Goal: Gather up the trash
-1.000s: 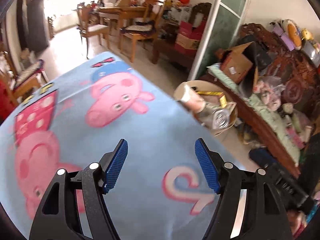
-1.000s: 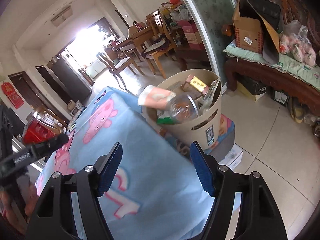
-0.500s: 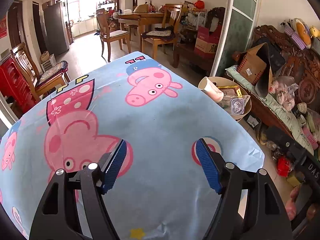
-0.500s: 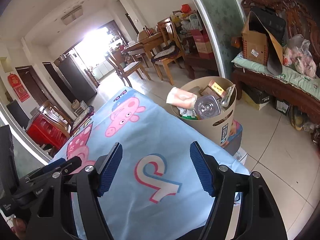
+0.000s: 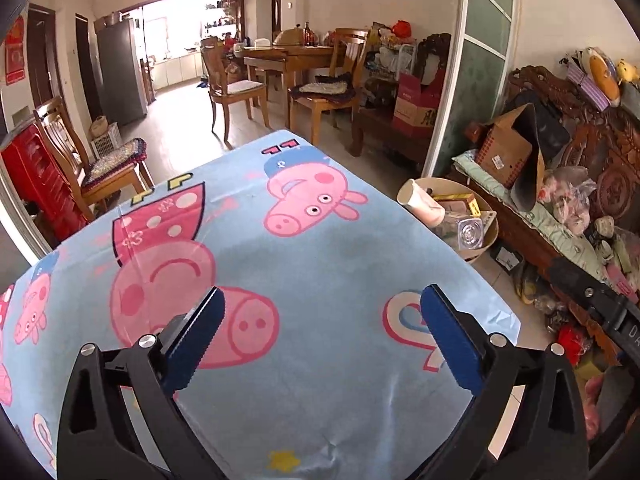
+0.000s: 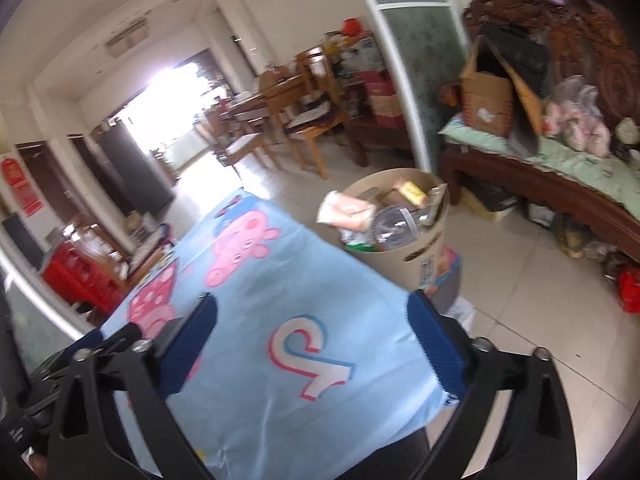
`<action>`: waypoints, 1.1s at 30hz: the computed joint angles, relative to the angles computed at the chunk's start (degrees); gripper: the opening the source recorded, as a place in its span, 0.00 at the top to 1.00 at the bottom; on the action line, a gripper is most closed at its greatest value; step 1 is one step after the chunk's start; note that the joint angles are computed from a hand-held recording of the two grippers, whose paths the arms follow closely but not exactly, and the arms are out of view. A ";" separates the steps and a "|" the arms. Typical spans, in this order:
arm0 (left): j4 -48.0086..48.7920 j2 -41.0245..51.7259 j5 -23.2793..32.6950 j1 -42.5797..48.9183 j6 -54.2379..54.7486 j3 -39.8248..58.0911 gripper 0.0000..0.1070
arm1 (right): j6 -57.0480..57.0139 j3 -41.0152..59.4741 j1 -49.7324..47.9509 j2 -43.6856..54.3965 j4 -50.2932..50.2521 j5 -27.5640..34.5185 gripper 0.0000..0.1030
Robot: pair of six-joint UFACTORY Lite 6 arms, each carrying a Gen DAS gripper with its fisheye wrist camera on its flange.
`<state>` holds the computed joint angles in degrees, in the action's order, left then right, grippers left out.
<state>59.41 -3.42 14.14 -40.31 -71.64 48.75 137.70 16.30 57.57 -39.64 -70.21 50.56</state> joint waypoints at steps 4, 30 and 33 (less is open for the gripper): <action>0.70 -0.62 1.13 -0.46 -1.49 0.31 0.09 | -1.06 -0.22 0.11 -1.83 0.49 1.37 0.08; 6.48 1.86 10.18 -3.91 -9.16 1.97 0.09 | 6.67 0.49 -3.09 5.51 -5.96 -8.06 0.08; 7.35 2.22 10.98 -4.12 -10.10 2.02 0.09 | 6.50 0.53 -3.31 5.61 -5.89 -8.60 0.08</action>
